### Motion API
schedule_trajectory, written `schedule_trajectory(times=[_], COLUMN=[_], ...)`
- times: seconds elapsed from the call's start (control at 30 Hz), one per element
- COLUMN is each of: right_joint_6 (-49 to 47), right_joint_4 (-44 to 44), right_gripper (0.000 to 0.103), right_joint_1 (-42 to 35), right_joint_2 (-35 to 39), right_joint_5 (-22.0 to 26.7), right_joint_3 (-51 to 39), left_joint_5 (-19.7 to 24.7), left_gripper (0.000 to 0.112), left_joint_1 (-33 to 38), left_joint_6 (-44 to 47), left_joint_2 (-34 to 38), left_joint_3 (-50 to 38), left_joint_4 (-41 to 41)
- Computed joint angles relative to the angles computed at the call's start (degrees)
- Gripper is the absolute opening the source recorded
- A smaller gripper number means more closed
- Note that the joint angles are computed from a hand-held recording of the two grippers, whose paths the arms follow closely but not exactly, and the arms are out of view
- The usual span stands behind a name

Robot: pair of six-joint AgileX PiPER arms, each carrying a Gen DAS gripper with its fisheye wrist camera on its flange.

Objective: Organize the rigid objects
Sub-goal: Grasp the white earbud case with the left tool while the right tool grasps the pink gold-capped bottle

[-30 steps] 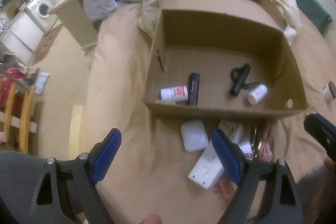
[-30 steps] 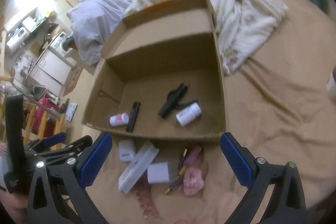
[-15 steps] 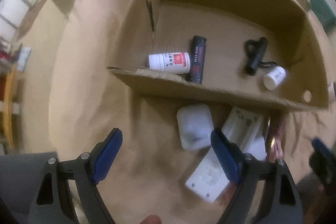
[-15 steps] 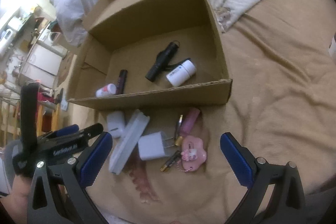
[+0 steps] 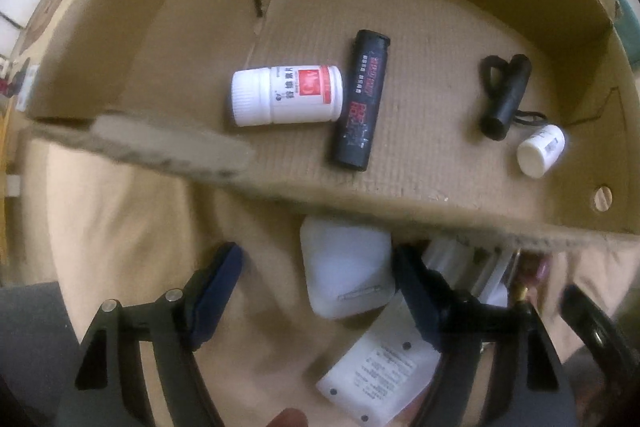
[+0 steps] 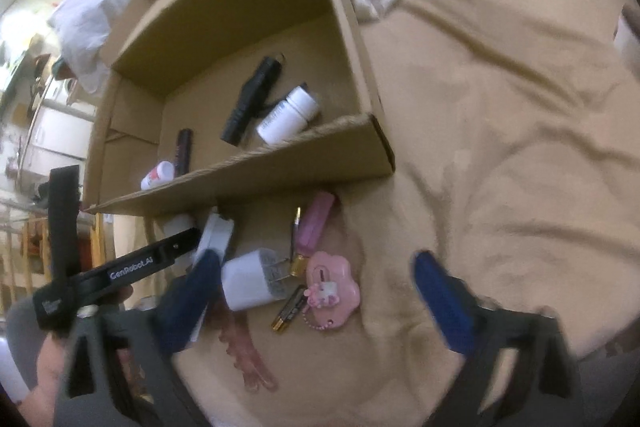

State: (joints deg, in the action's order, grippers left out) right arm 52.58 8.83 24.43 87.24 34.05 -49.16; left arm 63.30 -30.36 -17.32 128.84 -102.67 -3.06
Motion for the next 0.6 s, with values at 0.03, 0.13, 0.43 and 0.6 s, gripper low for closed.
schedule_trajectory(times=[0.03, 0.13, 0.43, 0.6], right_joint_6=[-4.81, -13.49, -13.01, -5.37], right_joint_4=[4.89, 13.29, 12.51, 4.46], right_gripper=[0.069, 0.057, 0.02, 0.016], right_joint_1=[-1.6, -4.39, -4.35, -1.3], right_joint_2=[1.23, 4.34, 9.85, 8.07], right_joint_5=[-0.82, -2.38, -1.61, -0.76], right_joint_3=[0.29, 0.23, -3.3, -3.5], left_joint_5=[-0.01, -2.5, -5.53, -6.26], left_gripper=[0.066, 0.039, 0.039, 0.039], left_joint_1=[-0.15, -0.51, 0.32, 0.93], left_joint_6=[0.35, 1.71, 5.4, 5.33], left_joint_2=[0.06, -0.96, -3.67, -6.33], left_joint_3=[-0.03, 2.3, 6.62, 10.42], left_joint_4=[0.07, 0.97, 0.97, 1.99])
